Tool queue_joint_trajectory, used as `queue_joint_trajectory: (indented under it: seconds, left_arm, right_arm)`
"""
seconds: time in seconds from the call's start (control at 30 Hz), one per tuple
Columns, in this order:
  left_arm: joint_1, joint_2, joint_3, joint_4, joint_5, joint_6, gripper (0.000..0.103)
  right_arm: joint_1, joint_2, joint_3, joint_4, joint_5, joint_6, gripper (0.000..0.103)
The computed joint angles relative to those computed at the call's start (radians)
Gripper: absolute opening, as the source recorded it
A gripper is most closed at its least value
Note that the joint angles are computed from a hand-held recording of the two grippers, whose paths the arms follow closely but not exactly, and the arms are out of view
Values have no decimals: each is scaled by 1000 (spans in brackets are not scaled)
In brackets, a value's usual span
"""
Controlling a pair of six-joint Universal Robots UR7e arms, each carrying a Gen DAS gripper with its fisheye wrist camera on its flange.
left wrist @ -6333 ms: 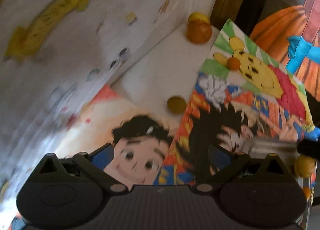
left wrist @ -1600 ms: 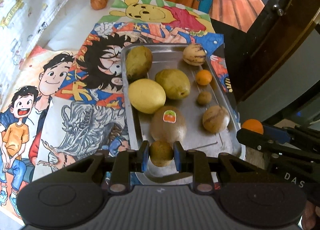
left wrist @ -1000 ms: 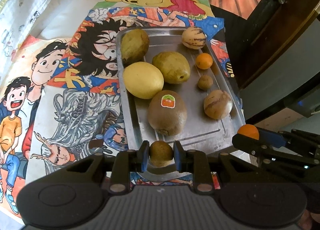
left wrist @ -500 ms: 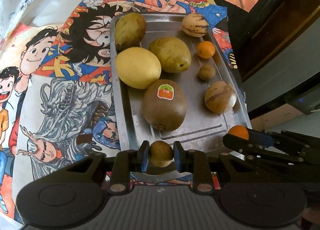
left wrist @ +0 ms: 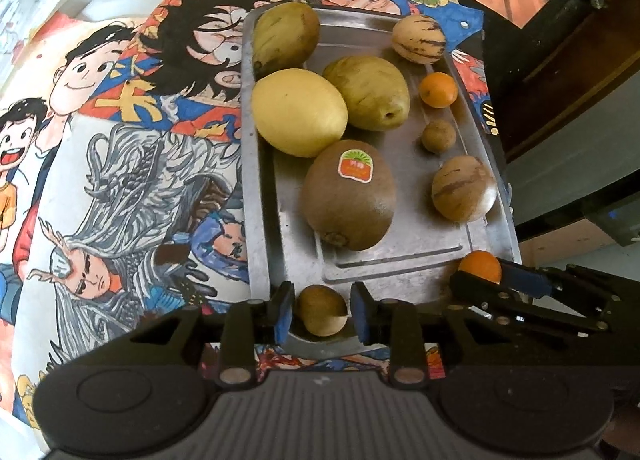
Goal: Organize fruits
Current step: 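Lower small brown fruit into tray and open left gripper while right releases orange, then withdraw both open tools from the tray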
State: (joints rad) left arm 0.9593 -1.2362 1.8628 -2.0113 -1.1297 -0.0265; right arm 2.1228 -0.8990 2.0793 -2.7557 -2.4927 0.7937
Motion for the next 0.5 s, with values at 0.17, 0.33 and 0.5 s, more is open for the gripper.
queue_joint_trajectory:
  seconds: [0.17, 0.33, 0.5]
  left_arm:
    - [0, -20, 11, -16, -18, -11, 47]
    - [-16, -57, 32, -25, -2, -35, 61]
    - [-20, -102, 46, -20, 16, -56, 69]
  right_arm:
    - [17, -11, 17, -21, -5, -9, 46]
    - [45, -23, 27, -27, -24, -3, 54]
    - [79, -35, 28, 1, -49, 37, 64]
